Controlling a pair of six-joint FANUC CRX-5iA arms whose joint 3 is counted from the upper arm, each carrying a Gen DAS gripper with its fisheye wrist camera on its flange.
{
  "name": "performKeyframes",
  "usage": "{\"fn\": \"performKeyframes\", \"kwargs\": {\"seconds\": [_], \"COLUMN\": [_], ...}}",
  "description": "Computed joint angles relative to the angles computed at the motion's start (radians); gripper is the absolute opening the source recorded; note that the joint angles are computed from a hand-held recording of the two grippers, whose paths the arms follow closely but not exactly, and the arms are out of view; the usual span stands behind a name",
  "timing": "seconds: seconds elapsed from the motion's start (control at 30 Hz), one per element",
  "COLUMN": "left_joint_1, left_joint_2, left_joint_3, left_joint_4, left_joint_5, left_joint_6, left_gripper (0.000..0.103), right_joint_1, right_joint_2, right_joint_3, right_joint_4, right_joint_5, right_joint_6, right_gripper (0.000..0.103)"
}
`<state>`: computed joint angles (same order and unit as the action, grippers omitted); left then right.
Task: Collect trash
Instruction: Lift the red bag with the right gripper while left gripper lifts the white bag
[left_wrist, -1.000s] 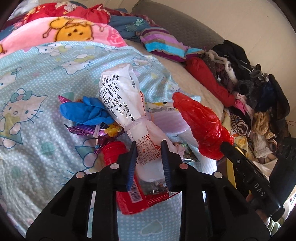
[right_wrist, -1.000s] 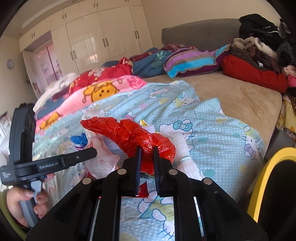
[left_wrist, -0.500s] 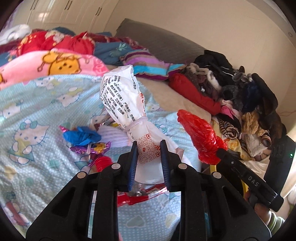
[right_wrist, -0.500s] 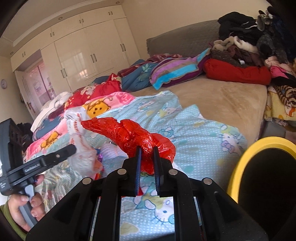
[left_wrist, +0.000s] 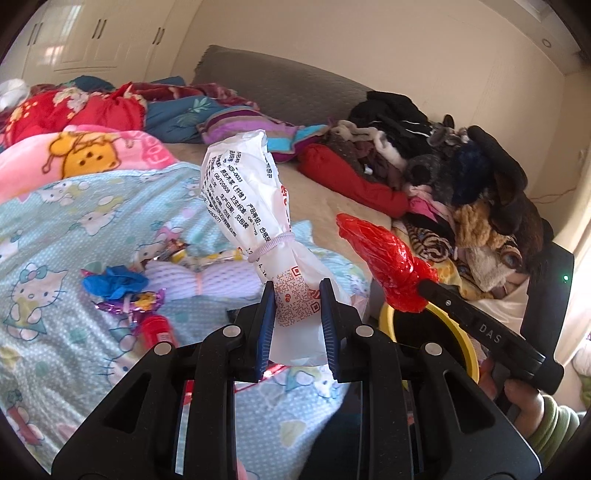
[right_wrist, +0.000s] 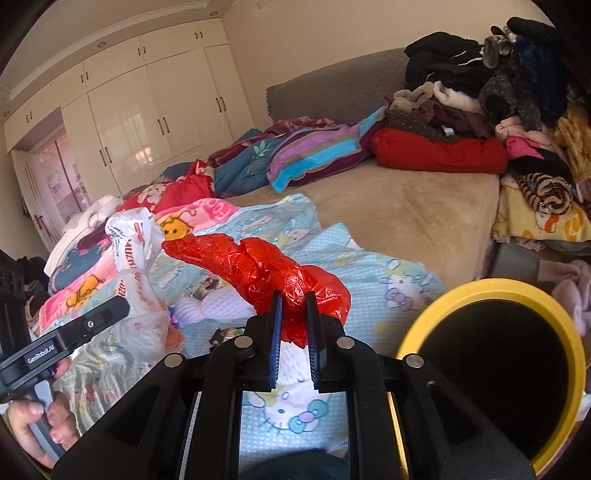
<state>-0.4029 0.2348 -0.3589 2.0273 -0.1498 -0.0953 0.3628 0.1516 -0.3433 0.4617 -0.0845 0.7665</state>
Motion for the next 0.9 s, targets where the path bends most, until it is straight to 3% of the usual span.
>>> {"fn": "performKeyframes", "kwargs": {"seconds": [0.03, 0.13, 0.23, 0.33, 0.5, 0.63, 0.9], "left_joint_1": [-0.003, -0.004, -0.018, -0.028, -0.053, -0.065, -0.072], "left_joint_2": [-0.001, -0.001, -0.003, -0.003, 0.0, -0.001, 0.01], "left_joint_3": [0.0, -0.001, -0.001, 0.0, 0.005, 0.007, 0.018], "left_joint_4": [-0.004, -0.04, -0.046, -0.064, -0.066, -0.073, -0.097], "left_joint_5": [-0.003, -0.019, -0.023, -0.031, -0.036, -0.042, -0.064], "left_joint_6": [-0.001, 0.02, 0.015, 0.018, 0.0, -0.008, 0.001], "left_gripper": [0.017, 0.017, 0.018, 0.018, 0.018, 0.018, 0.018], "right_joint_1": [-0.001, -0.022, -0.035, -0.067, -0.106, -0.156, -0.168], "right_joint_2": [-0.005, -0.028, -0.045, -0.062, -0.079, -0.089, -0.075], "right_joint_3": [0.005, -0.034, -0.039, -0.086, -0.11, -0.143, -0.113], "right_joint_4": [-0.031, 0.06, 0.037, 0.163, 0.19, 0.309, 0.2], "right_joint_5": [-0.011, -0.002, -0.02, -0.001, -0.014, 0.01, -0.06], "right_joint_6": [0.028, -0.066, -0.047, -0.163, -0.222, -0.349, -0.261], "right_gripper": [0.012, 0.012, 0.012, 0.012, 0.012, 0.012, 0.012]}}
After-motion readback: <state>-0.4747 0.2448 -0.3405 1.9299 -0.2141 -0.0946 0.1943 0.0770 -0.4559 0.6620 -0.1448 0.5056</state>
